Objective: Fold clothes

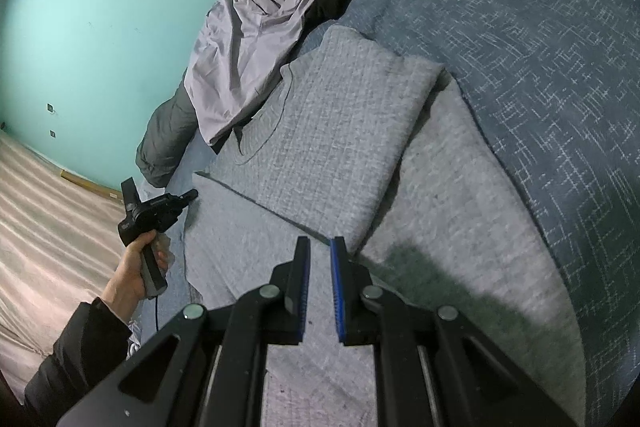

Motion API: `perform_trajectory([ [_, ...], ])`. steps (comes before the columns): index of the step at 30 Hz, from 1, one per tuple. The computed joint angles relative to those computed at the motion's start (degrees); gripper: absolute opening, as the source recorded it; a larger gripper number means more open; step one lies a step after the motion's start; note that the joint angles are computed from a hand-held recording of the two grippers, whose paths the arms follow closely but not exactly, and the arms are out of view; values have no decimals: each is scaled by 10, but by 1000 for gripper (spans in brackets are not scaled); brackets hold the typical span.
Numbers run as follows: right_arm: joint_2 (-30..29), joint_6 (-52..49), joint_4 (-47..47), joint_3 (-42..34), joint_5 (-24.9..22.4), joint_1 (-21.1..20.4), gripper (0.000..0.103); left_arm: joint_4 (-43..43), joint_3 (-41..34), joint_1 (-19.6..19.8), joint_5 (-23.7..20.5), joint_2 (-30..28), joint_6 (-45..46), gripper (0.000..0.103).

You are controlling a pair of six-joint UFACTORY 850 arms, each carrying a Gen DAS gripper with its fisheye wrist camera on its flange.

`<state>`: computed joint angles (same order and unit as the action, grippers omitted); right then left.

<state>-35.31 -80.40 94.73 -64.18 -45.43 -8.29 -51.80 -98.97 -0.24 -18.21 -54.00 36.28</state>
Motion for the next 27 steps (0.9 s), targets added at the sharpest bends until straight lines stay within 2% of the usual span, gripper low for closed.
perform_trajectory([
  [2, 0, -1, -2, 0, 2, 1, 10, 65, -14, -3, -3, -8, -54, 7],
  [5, -1, 1, -3, 0, 4, 0, 10, 81, -21, -3, -4, -18, -85, 7],
  [9, -3, 5, -2, -1, 4, -3, 10, -6, -12, 6, -9, -19, -27, 8],
  [13, -5, 8, -3, -1, 0, -3, 10, -140, 6, 16, -16, -7, 96, 13],
  [15, -4, 4, -3, 0, -2, -3, 10, -155, 5, 19, -16, -6, 109, 18],
  [16, -3, 3, -3, 0, -2, -2, 10, -137, 0, 19, -16, -8, 94, 22],
  [19, -4, 1, -2, 0, -2, -3, 10, -118, -18, 17, -25, -19, 83, 25],
  [25, -9, 6, -6, -5, 2, -2, 10, -88, -69, 12, -44, -51, 49, 22],
  [27, -9, 5, -7, -4, 3, -2, 10, -74, -80, 8, -44, -59, 35, 10],
])
